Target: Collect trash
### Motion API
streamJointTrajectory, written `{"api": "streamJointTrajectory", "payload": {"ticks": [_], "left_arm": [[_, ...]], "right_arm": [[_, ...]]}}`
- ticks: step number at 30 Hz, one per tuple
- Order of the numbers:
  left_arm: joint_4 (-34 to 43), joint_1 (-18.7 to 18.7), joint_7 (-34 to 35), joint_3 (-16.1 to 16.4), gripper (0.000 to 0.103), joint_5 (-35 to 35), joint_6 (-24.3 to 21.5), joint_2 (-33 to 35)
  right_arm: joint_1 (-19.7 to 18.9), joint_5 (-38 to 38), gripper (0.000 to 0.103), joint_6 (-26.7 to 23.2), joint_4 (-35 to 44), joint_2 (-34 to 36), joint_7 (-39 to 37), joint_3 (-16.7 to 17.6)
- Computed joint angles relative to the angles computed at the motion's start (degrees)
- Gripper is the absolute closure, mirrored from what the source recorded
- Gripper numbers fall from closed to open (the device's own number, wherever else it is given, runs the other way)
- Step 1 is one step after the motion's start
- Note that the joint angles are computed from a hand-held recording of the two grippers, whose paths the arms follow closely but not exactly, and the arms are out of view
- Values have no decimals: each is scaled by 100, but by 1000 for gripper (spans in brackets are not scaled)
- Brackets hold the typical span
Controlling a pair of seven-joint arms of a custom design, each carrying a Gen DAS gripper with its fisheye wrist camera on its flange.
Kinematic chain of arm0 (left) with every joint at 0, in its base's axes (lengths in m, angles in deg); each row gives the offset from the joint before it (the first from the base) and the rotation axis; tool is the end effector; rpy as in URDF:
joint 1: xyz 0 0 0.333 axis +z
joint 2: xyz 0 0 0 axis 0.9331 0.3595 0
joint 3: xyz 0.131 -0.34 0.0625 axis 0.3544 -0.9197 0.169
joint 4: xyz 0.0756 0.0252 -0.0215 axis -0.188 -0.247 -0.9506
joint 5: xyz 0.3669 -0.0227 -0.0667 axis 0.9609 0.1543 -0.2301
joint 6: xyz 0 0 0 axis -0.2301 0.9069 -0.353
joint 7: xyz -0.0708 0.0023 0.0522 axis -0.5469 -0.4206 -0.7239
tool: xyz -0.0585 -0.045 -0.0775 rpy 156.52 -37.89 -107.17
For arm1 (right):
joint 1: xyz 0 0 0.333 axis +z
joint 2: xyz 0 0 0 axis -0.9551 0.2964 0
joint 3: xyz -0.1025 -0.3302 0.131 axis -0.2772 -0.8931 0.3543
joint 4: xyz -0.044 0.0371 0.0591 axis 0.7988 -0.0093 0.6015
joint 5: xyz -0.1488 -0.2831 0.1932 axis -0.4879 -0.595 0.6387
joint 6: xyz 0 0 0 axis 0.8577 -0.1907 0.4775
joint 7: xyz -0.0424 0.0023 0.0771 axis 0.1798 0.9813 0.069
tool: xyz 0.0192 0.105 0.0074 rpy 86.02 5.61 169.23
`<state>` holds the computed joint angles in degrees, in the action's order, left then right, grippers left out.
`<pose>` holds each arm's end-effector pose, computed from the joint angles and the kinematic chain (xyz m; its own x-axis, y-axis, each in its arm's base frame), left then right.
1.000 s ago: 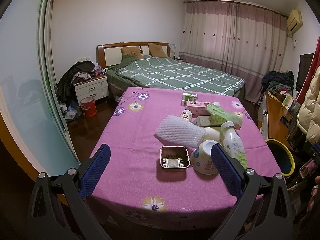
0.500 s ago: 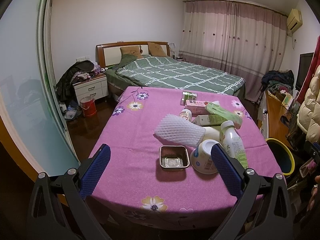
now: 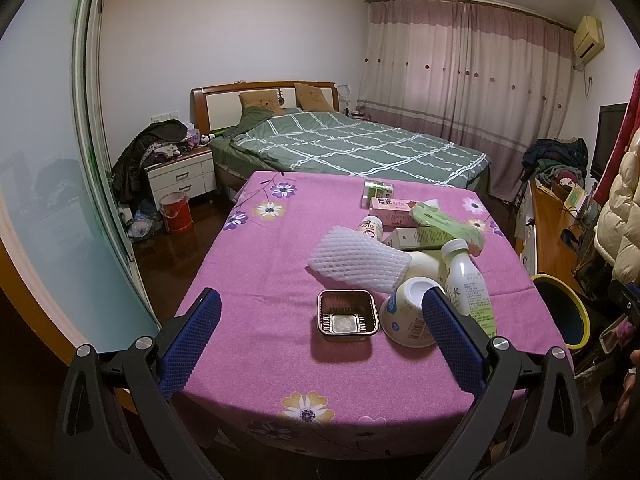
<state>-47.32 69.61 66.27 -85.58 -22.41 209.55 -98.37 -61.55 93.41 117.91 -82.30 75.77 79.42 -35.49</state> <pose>0.4564 -0.1034 0.6168 0.5010 -0.8648 0.0323 -0.4499 -0.2921 -0.8440 0.5984 0.0986 0.5650 0.4057 -0.9040 -0.1347 -0.4641 -0.0768 -0.8824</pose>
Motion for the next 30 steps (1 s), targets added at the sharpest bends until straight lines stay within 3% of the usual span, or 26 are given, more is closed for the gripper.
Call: {"api": "streamJointTrajectory", "payload": {"ticks": [11, 15, 23, 30], "left_arm": [[104, 32, 45, 39, 4, 55, 46, 172], [253, 62, 151, 122, 4, 5, 132, 376], [495, 193, 104, 250, 4, 82, 261, 686], [581, 266, 214, 365, 4, 6, 280, 866]], "right_arm": [[8, -503, 6, 4, 161, 262, 516, 18], [8, -1220, 6, -94, 368, 562, 1245, 11], [71, -2251, 6, -184, 1076, 1198, 1977, 230], [415, -3415, 6, -385, 2084, 1887, 2582, 313]]}}
